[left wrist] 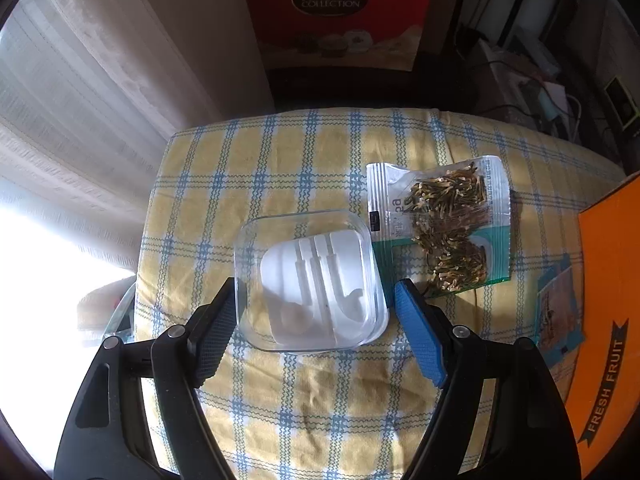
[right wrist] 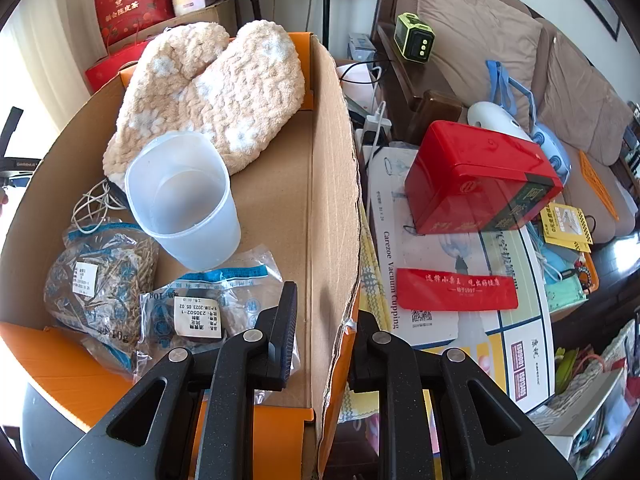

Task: Organize objects

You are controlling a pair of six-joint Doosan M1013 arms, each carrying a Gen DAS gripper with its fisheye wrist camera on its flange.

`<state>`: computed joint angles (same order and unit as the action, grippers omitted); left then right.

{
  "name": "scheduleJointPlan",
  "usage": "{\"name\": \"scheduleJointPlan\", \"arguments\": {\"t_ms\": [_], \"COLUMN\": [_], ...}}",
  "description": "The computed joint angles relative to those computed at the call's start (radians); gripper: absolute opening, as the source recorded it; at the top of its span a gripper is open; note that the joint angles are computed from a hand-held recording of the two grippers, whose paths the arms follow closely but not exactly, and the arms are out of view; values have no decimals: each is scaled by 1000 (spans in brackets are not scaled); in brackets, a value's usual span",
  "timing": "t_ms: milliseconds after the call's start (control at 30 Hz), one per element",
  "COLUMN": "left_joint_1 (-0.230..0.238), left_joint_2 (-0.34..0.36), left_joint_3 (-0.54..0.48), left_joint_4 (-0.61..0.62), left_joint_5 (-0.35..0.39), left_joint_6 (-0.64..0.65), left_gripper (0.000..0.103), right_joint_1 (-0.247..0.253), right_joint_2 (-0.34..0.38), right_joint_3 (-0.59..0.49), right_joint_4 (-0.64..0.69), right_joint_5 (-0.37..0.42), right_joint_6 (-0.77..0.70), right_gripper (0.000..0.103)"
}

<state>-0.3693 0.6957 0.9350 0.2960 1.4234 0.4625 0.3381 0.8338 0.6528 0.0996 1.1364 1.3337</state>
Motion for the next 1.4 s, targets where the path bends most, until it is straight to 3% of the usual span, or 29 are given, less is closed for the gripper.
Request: {"name": "scheduleJointPlan", "arguments": {"t_ms": [167,533,867,1300,1333,1367,1400], "left_joint_1": [4,18,18,38,37,33,30], "left_joint_2": [-35,-43,-34,-107,-104,-102,-100], "left_joint_3": [53,76,58,184,181,177,172], "left_joint_4": [0,-56,-51,-64,-57,-47,-36], "left_joint_5": [-42,-82,-73,-159,-153,-150,-142], "left_joint_6": [-23,-2,3,-74,-75,-76,-73], "left_gripper": [73,72,68,70,68,59,59], "right_joint_1": [-1,-1,-1,-2,-2,-2,-2], "right_joint_2": [1,2,2,-3,-3,-3,-3], "right_joint_3": [0,-2,-3,9,9,9,9], "right_joint_4": [6,6,6,10,10,10,9], "right_joint_5": [0,2,4,-3,-3,-3,-3], "right_joint_6": [-3,-2,-3,-6,-6,-7,-5], "right_gripper": [21,21,21,22,22,22,22]}}
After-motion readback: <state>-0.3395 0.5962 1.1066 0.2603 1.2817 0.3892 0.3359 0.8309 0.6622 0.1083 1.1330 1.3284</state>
